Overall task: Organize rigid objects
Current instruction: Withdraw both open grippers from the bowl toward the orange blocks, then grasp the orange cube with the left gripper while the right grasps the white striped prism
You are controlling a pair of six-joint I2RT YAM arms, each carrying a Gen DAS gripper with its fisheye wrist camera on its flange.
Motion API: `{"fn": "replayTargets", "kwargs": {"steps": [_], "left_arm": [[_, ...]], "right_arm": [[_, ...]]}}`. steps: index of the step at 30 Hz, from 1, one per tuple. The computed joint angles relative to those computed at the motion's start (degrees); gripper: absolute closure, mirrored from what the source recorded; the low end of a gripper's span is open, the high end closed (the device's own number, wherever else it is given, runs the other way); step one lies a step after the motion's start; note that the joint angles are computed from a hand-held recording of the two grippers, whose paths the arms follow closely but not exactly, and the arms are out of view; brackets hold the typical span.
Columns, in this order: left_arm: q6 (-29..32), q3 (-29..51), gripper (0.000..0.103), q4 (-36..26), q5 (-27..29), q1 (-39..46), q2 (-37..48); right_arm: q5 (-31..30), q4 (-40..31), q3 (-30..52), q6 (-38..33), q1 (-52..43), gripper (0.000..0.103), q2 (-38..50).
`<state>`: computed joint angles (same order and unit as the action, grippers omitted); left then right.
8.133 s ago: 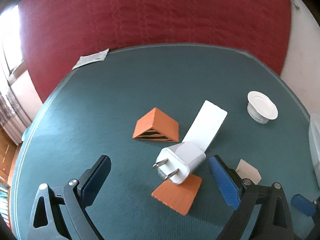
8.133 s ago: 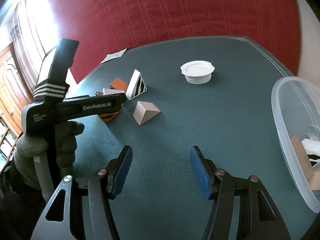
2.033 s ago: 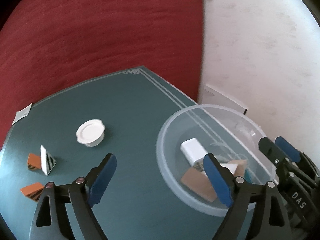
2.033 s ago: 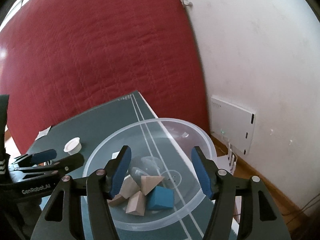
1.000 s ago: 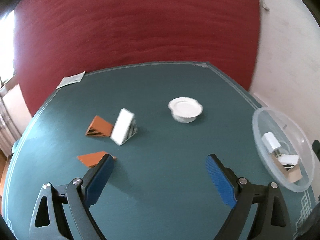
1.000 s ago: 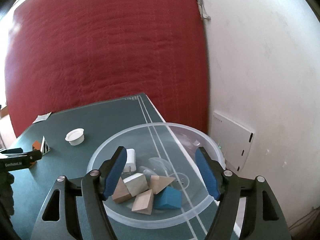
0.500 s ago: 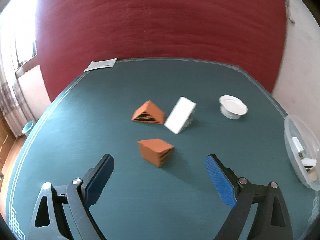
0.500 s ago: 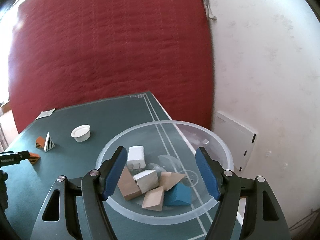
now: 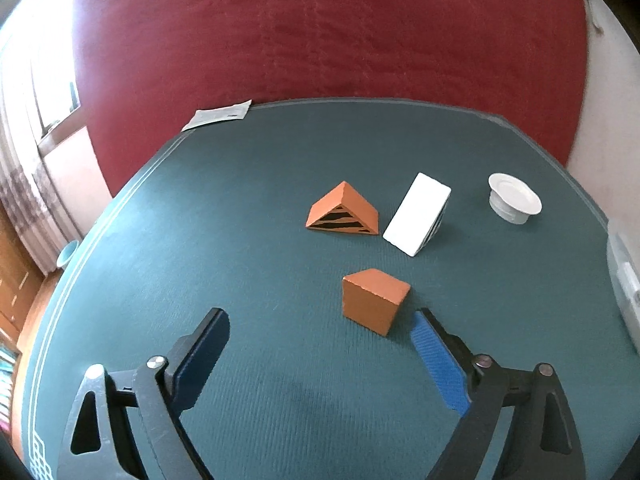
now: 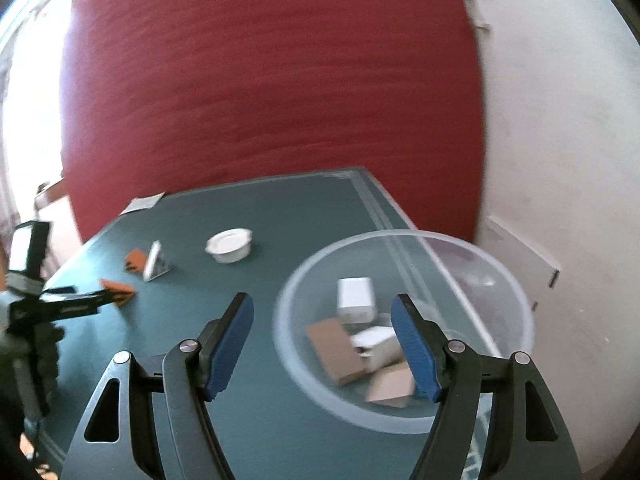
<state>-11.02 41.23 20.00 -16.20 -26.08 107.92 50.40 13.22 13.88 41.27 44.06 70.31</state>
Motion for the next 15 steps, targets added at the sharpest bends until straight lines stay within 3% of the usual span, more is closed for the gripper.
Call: {"fn": "replayTargets", "kwargs": {"steps": [10,15], "left_arm": [[1.9,6.7,0.027,-5.1,3.9,0.4,3.9],[2.9,8.7,0.044,-6.2,6.7,1.0,5.3]], "right_arm": [[-13.1,5.4,5.8,-3.9,-2.8,0.031,8.0],[-20.2,7.3,8.8,-4.2,-5.2,0.031,11.8]]}}
